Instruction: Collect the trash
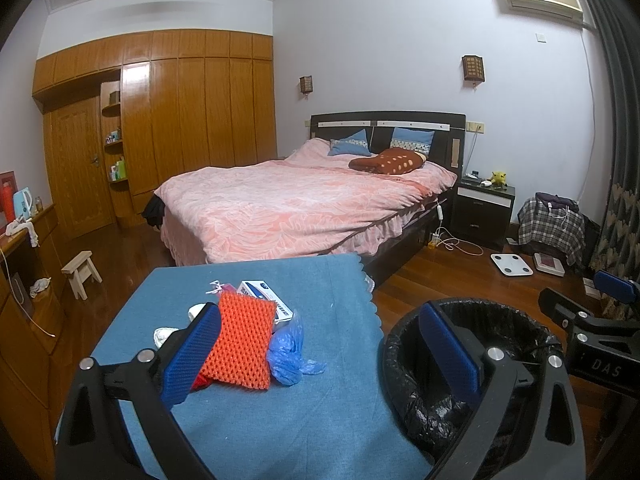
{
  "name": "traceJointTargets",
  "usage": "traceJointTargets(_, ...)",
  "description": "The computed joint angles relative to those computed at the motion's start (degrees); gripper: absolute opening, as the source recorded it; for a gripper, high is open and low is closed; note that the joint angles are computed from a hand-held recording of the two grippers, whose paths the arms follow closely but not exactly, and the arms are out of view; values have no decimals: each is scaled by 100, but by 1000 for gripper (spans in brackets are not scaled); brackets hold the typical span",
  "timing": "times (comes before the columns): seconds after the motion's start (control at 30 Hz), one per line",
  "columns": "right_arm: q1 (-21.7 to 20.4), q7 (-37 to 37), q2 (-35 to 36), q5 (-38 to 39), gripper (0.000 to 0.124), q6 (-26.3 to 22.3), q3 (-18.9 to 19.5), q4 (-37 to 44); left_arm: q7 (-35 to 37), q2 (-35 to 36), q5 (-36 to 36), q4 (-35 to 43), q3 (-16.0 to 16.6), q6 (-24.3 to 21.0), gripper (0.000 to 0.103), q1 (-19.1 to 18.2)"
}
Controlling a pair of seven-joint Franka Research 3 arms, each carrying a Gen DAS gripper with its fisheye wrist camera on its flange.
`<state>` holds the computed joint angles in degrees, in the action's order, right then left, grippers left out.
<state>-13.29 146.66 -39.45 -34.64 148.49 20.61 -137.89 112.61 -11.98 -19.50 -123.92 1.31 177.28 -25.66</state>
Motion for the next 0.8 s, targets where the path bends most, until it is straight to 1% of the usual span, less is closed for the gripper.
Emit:
traceJointTargets(0.1, 15, -2, 7, 3, 98, -4, -13, 4, 6, -1, -11, 4, 0, -13, 97, -2)
traceJointTargets(0.13, 9, 8, 6, -6, 98, 2, -9, 2, -37, -34, 9, -81, -50, 42, 97, 19)
traceJointTargets(0.33, 22, 8, 13, -12, 98, -9, -19, 6, -86, -31, 81, -77, 16, 38, 97, -40)
traceJointTargets(0.8, 36, 13, 22, -9, 98, -14, -28, 10, -126, -33, 125, -87, 26, 44, 97, -49)
